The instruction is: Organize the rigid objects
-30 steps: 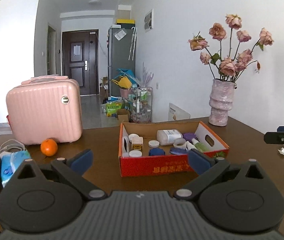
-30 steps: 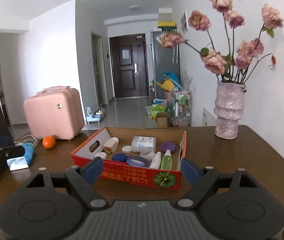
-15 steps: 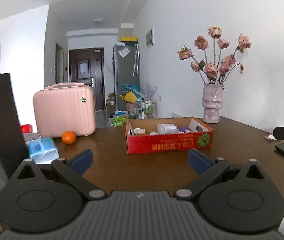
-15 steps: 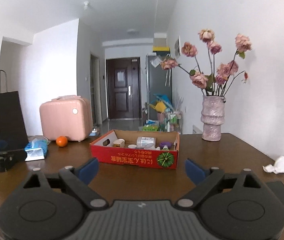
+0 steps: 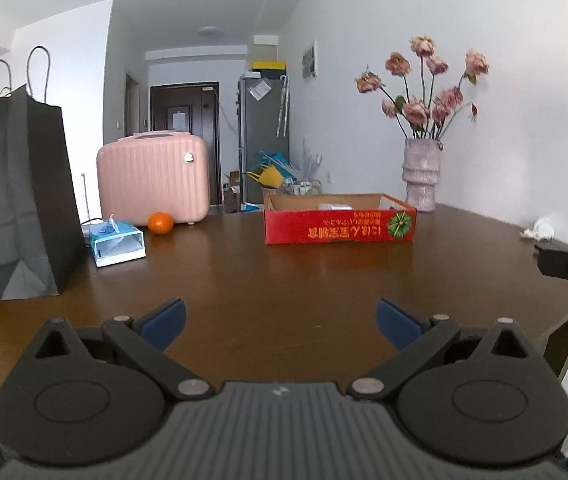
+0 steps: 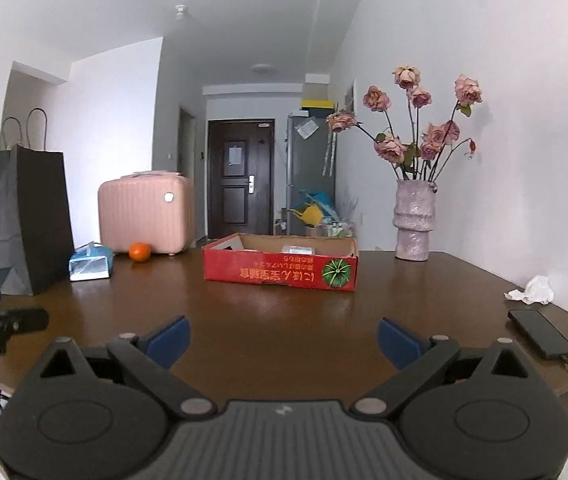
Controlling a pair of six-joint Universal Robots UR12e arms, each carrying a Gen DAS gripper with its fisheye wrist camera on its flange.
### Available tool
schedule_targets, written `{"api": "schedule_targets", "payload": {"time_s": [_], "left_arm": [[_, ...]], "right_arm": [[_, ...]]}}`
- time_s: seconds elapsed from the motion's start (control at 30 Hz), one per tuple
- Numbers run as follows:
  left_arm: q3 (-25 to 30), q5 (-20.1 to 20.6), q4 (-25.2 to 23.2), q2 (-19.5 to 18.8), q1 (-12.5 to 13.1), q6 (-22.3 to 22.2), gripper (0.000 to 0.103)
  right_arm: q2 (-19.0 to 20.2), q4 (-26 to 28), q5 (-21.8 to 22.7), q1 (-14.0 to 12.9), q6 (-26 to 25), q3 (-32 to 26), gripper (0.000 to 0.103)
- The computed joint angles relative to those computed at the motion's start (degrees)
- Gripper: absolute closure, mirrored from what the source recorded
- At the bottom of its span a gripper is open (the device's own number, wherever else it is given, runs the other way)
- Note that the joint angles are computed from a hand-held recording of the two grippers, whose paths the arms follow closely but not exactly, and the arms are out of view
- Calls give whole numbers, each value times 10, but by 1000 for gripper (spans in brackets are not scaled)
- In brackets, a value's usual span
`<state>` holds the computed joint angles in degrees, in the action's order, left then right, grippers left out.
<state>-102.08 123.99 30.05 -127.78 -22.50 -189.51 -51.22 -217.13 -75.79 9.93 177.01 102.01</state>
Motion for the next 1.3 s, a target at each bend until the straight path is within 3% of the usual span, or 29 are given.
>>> {"api": "schedule_targets", "payload": {"time_s": [0.4,1.3], "left_arm": [[10,-1,15,-7,-2,24,0],[9,-8,17,-6,0,27,0]], "right_arm": [[-4,35,6,-2,15,-1,2],[-3,36,17,-2,9,-2,2]]}}
